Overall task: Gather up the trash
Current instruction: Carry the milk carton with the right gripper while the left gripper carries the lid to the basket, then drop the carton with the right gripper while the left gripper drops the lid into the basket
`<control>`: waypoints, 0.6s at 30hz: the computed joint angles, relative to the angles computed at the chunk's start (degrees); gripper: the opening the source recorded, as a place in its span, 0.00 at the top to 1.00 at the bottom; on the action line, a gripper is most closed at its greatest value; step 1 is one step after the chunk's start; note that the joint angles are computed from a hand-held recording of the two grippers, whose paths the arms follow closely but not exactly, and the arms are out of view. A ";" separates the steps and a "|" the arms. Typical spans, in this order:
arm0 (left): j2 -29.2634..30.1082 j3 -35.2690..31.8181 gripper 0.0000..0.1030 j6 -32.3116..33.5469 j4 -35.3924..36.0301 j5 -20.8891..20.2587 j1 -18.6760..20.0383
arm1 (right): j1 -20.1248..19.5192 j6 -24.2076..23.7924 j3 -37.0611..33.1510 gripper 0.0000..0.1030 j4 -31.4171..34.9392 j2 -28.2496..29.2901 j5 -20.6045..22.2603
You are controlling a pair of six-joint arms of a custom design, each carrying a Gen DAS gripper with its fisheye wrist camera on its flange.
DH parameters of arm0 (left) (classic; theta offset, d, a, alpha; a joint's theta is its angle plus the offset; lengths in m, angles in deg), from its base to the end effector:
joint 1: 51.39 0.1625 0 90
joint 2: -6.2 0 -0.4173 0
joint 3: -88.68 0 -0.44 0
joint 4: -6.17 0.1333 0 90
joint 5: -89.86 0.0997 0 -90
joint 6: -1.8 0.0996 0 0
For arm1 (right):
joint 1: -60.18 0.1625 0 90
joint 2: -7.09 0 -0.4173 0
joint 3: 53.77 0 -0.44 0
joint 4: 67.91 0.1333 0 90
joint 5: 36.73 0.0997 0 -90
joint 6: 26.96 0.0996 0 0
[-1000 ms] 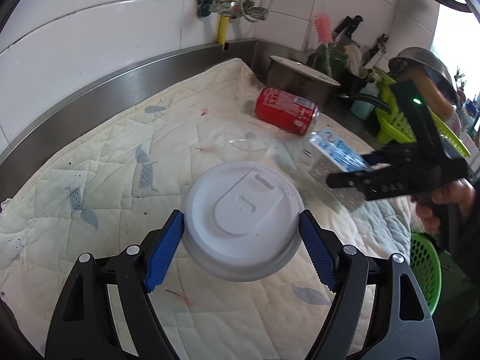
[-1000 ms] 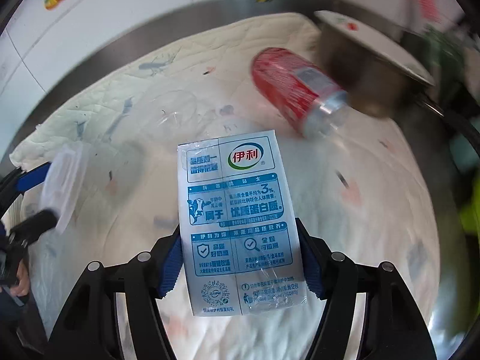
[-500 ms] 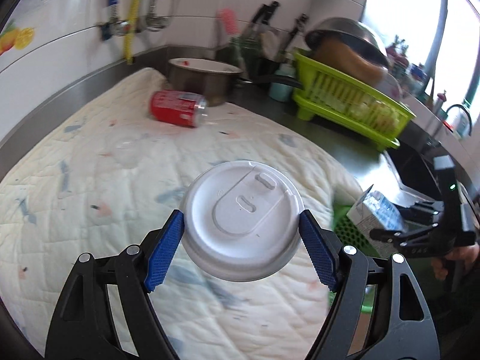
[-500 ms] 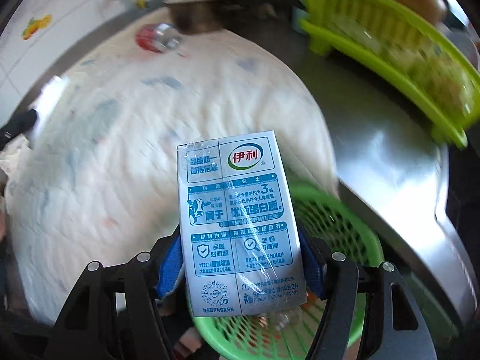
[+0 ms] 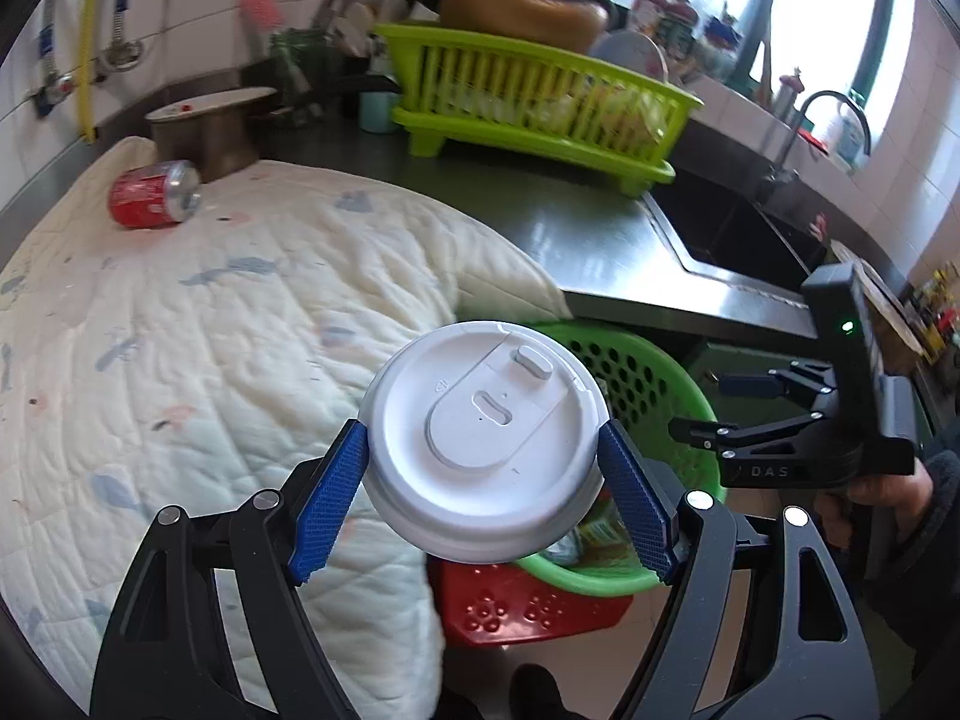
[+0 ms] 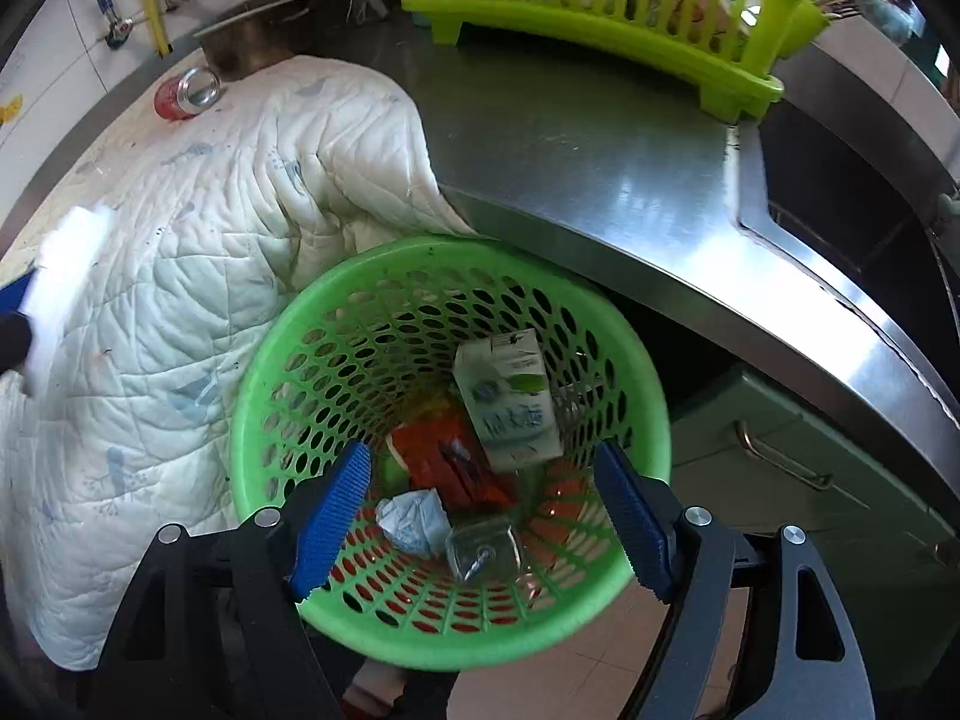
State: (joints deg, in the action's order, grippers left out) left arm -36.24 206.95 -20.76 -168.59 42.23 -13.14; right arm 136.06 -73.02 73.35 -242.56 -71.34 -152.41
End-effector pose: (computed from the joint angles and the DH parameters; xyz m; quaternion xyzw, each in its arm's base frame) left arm -0.2887 -0.4828 -0.0397 0.2070 0.9067 -0.2755 0.2433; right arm -0.0364 -0.5142 0.2267 0.1892 -0.9105 0.1544 0.3338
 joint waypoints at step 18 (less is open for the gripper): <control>11.07 -11.81 0.23 -0.34 7.71 -6.30 1.35 | -3.92 -1.74 5.97 0.22 1.93 -13.16 9.33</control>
